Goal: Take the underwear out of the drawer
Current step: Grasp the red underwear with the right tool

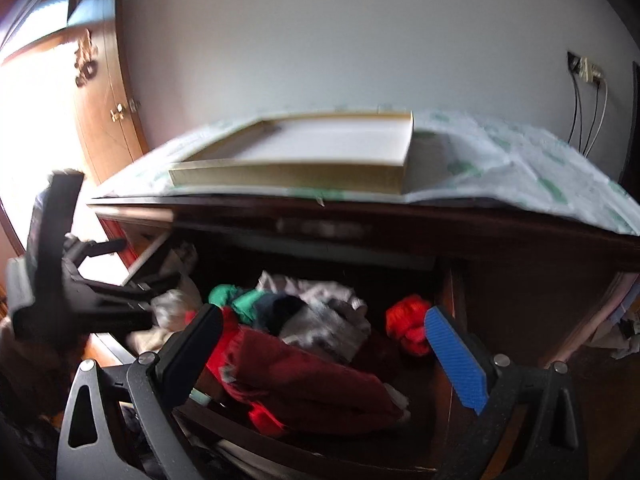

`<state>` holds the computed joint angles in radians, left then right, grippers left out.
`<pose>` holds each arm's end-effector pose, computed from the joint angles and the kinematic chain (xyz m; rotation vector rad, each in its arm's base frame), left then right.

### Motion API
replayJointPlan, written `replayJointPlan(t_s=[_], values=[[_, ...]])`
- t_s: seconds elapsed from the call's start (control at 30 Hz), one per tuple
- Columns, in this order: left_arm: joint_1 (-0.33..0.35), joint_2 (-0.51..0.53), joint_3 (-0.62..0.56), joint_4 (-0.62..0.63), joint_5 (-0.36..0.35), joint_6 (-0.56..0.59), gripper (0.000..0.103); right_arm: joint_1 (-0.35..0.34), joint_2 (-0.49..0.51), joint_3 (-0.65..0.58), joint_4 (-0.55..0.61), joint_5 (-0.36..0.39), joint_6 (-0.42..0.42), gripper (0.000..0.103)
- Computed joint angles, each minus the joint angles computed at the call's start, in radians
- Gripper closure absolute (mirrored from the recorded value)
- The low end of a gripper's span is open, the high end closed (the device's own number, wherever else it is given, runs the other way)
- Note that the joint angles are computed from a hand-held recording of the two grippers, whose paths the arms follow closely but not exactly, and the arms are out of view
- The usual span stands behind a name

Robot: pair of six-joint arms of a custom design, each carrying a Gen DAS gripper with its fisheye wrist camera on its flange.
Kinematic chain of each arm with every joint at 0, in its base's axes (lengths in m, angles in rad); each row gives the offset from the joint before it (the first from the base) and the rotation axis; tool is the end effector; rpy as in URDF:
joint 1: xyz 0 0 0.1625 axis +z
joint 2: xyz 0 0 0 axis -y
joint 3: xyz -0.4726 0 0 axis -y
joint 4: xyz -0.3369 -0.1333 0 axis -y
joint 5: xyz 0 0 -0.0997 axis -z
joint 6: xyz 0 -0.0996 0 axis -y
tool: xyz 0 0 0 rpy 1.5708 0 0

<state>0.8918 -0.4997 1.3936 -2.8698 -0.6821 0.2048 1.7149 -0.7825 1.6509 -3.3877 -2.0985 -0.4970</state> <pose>-0.3022 -0.7099 0.1079 0.7711 2.1495 -0.7079 0.1801 -0.6618 0.2694 0.4171 -2.2568 1.0410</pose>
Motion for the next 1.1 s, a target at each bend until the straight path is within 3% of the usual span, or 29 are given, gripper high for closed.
replayJointPlan(t_s=[0.13,0.23,0.37,0.57,0.67,0.73,0.8,0.9,1.1], values=[[0.007,-0.001,-0.006,0.017,0.010,-0.003,0.001,-0.023,-0.011,-0.038,0.209,0.020,0.061,0.001],[0.009,-0.003,-0.007,0.014,0.013,0.012,0.001,-0.020,0.007,-0.069,0.296,0.004,0.011,0.002],[0.010,-0.008,-0.006,0.020,0.006,0.012,0.001,-0.019,0.047,-0.128,0.409,-0.042,-0.032,0.014],[0.010,-0.013,0.000,0.038,-0.021,0.030,0.001,-0.060,0.049,-0.228,0.669,0.038,0.124,0.014],[0.007,-0.011,0.003,0.041,-0.022,0.052,0.001,-0.085,0.042,-0.284,0.871,0.107,0.189,0.014],[0.006,-0.011,0.003,0.046,-0.029,0.058,0.001,-0.083,0.033,-0.264,0.868,0.111,0.156,0.025],[0.007,-0.014,0.002,0.066,-0.050,0.056,0.001,-0.083,0.017,-0.241,0.855,0.133,0.153,0.042],[0.010,-0.018,-0.004,0.109,-0.088,0.052,0.001,-0.083,-0.017,-0.181,0.760,0.148,0.158,0.064],[0.017,-0.004,-0.057,0.275,-0.186,0.005,0.001,-0.120,-0.105,-0.038,0.470,0.306,0.248,0.066]])
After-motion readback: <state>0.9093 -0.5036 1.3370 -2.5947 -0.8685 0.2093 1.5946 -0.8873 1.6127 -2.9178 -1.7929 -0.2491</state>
